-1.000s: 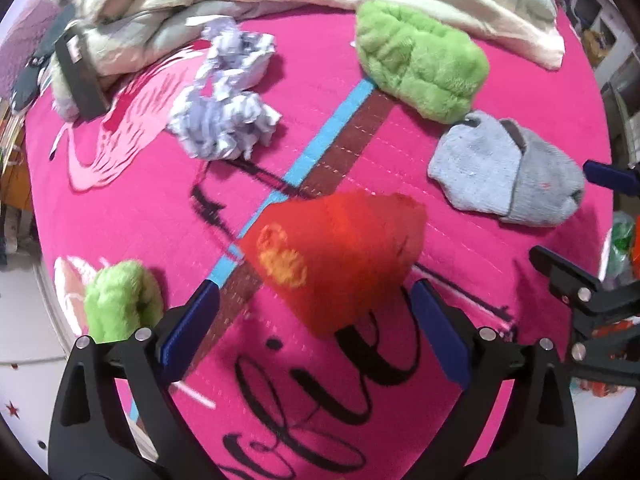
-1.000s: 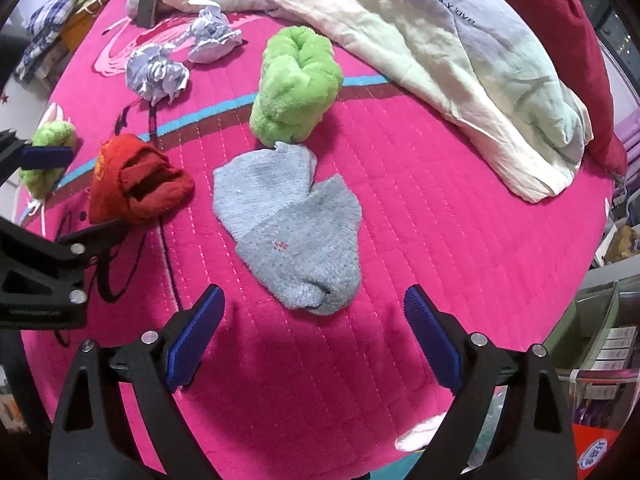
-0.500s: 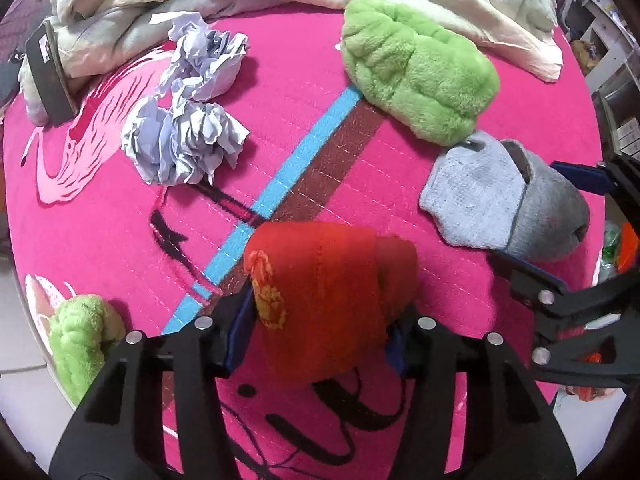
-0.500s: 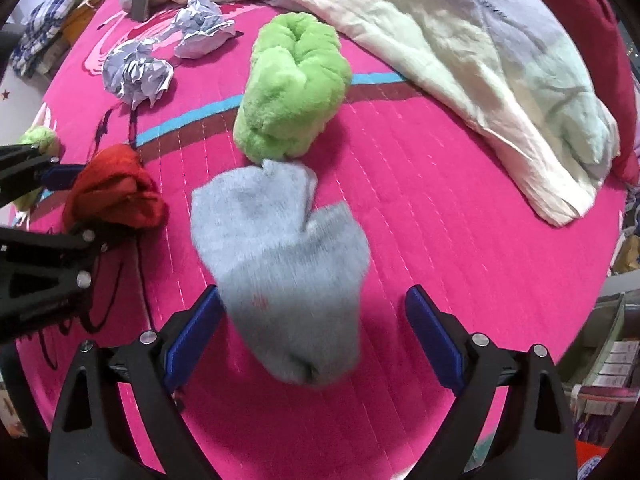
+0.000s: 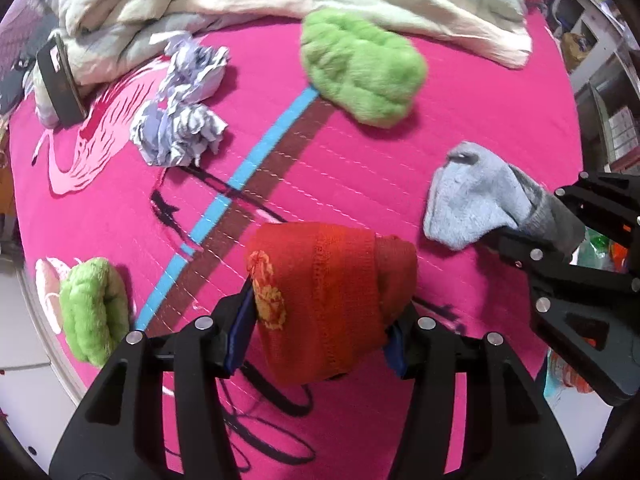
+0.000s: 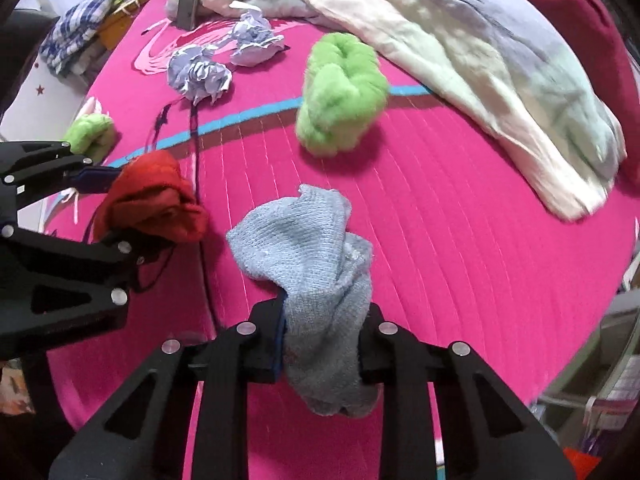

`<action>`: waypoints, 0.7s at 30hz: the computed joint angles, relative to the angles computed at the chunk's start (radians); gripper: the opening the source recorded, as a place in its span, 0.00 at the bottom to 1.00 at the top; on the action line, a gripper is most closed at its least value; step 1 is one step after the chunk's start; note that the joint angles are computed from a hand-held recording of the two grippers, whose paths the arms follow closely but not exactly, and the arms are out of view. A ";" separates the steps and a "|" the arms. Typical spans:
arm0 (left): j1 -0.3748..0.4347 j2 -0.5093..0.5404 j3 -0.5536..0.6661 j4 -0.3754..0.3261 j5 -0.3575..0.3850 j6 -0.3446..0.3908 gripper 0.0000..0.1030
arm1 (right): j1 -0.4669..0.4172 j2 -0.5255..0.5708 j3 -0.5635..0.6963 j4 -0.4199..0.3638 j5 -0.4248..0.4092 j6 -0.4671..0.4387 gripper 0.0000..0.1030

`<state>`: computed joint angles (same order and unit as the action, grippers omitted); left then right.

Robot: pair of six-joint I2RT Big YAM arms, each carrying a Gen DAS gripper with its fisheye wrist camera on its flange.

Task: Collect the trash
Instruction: 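Grasp the red-orange sock with the left gripper while the right gripper grasps the grey sock, then carry the red-orange sock and grey sock over the black trash bin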

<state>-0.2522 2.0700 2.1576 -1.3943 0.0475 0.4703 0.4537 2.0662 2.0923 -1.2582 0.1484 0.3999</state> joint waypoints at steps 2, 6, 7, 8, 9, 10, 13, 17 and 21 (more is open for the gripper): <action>-0.012 -0.032 -0.042 0.014 -0.002 0.005 0.51 | 0.003 -0.037 -0.054 0.017 -0.001 0.022 0.21; -0.044 -0.088 -0.125 0.040 -0.013 0.016 0.51 | 0.009 -0.129 -0.183 0.057 0.009 0.056 0.21; -0.053 -0.103 -0.145 0.048 -0.017 0.020 0.51 | 0.009 -0.157 -0.220 0.069 0.013 0.067 0.21; -0.063 -0.112 -0.160 0.054 -0.020 0.020 0.51 | 0.009 -0.176 -0.247 0.075 0.015 0.075 0.21; -0.073 -0.124 -0.177 0.058 -0.022 0.022 0.51 | 0.010 -0.199 -0.280 0.083 0.019 0.082 0.21; -0.081 -0.133 -0.190 0.060 -0.022 0.023 0.51 | 0.008 -0.213 -0.299 0.089 0.022 0.087 0.21; -0.105 -0.157 -0.225 0.069 -0.025 0.025 0.51 | 0.006 -0.272 -0.381 0.117 0.026 0.114 0.21; -0.146 -0.182 -0.262 0.079 -0.034 0.020 0.51 | 0.003 -0.329 -0.462 0.139 0.035 0.147 0.21; -0.186 -0.205 -0.296 0.096 -0.046 0.024 0.51 | -0.003 -0.400 -0.556 0.168 0.044 0.182 0.21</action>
